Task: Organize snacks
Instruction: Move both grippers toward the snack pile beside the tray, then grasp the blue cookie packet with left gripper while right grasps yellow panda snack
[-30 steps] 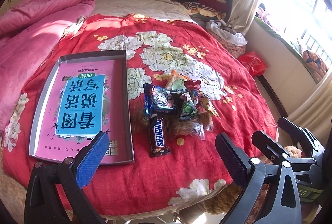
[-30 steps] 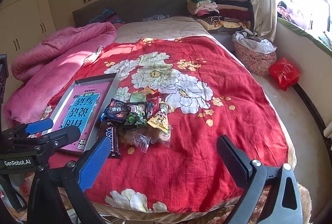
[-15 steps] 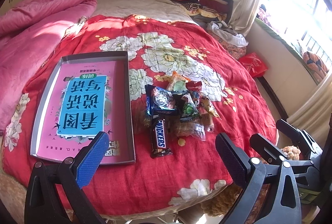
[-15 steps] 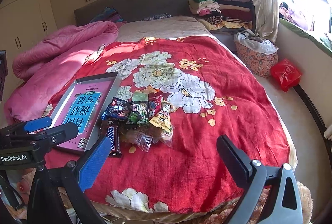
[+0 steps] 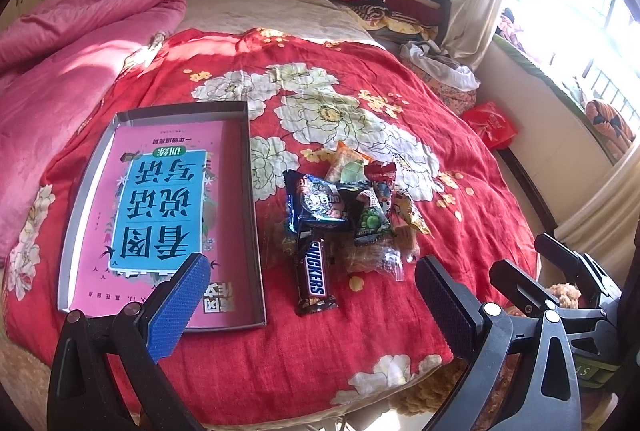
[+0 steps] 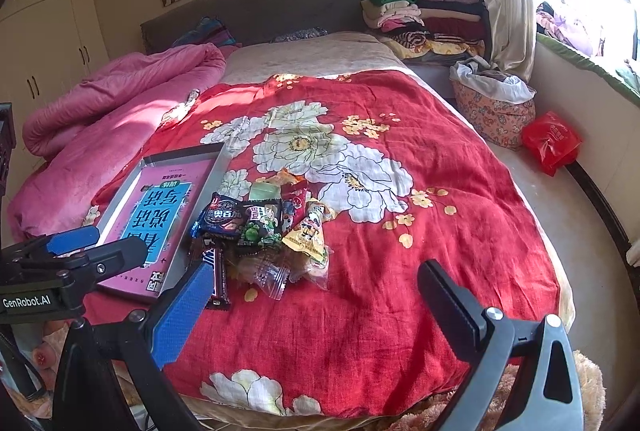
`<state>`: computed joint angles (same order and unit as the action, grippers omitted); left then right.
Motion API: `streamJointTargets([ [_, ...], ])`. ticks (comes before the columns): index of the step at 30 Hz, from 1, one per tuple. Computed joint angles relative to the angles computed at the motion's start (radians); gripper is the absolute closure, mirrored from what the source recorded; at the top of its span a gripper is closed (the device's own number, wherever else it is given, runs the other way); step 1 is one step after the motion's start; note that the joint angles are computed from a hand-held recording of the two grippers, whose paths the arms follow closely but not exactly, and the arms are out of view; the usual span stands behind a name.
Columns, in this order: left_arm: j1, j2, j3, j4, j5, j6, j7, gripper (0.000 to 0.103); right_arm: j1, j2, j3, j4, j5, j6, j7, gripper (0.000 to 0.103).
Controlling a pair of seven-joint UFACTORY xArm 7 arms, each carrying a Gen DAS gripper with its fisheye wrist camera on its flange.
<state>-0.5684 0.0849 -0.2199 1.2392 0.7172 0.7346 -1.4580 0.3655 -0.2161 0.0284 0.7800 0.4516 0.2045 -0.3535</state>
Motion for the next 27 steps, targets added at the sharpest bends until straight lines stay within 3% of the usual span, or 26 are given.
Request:
streamJointTargets([
  [13, 0.052, 0.05, 0.042, 0.006, -0.107, -0.082, 0.112, 0.001, -0.025, 0.108, 0.005, 0.142, 0.091, 0.062, -0.114, 0.0],
  [22, 0.067, 0.117, 0.08, 0.045, -0.172, -0.117, 0.197, 0.001, -0.104, 0.246, 0.077, 0.263, -0.019, 0.094, -0.062, 0.0],
  [27, 0.067, 0.152, 0.095, 0.072, -0.207, -0.124, 0.245, 0.001, -0.141, 0.304, 0.105, 0.318, 0.038, 0.149, -0.093, 0.0],
])
